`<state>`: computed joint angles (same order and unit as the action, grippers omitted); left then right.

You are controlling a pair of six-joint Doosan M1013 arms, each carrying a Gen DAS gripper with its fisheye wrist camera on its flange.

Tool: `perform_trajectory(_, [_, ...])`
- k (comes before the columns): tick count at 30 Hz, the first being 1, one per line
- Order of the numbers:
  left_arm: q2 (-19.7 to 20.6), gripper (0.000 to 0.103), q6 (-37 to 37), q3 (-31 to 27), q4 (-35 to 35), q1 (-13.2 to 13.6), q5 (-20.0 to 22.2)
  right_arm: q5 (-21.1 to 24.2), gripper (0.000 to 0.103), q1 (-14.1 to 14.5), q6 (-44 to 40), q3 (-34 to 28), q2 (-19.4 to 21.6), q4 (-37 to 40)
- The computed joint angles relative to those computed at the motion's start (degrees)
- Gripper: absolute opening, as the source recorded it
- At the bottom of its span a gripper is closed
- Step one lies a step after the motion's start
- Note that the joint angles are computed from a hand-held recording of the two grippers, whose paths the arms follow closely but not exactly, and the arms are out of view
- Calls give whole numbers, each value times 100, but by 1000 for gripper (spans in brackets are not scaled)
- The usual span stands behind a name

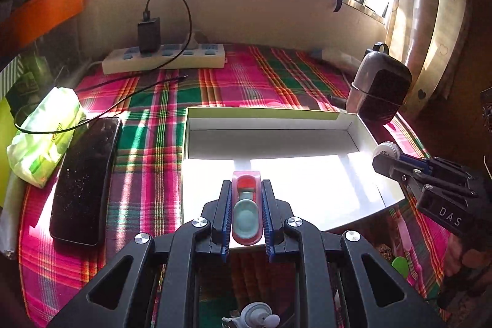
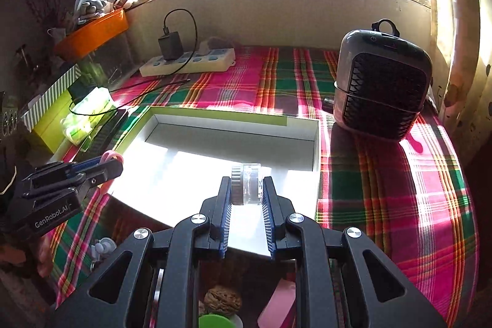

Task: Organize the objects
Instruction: 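Carry the case with left gripper while right gripper carries the cap into white box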

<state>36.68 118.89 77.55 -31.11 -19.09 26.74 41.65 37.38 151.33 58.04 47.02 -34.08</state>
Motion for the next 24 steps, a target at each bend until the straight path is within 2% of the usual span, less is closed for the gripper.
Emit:
perform_trajectory(6, [296, 16, -459, -489, 406, -34, 245, 365, 20, -121, -649, -606, 358, 600])
perform_trajectory(8, [396, 16, -804, -651, 796, -67, 281, 486, 20, -152, -796, -801, 475, 719])
perform_trajectory(13, [626, 16, -1133, -1002, 1138, -95, 505, 791, 20, -212, -1070, -1223, 717, 906])
perform_trajectory(24, [942, 16, -1385, -1502, 1462, -136, 880, 1233, 20, -320, -1370, -1838, 1068, 1196])
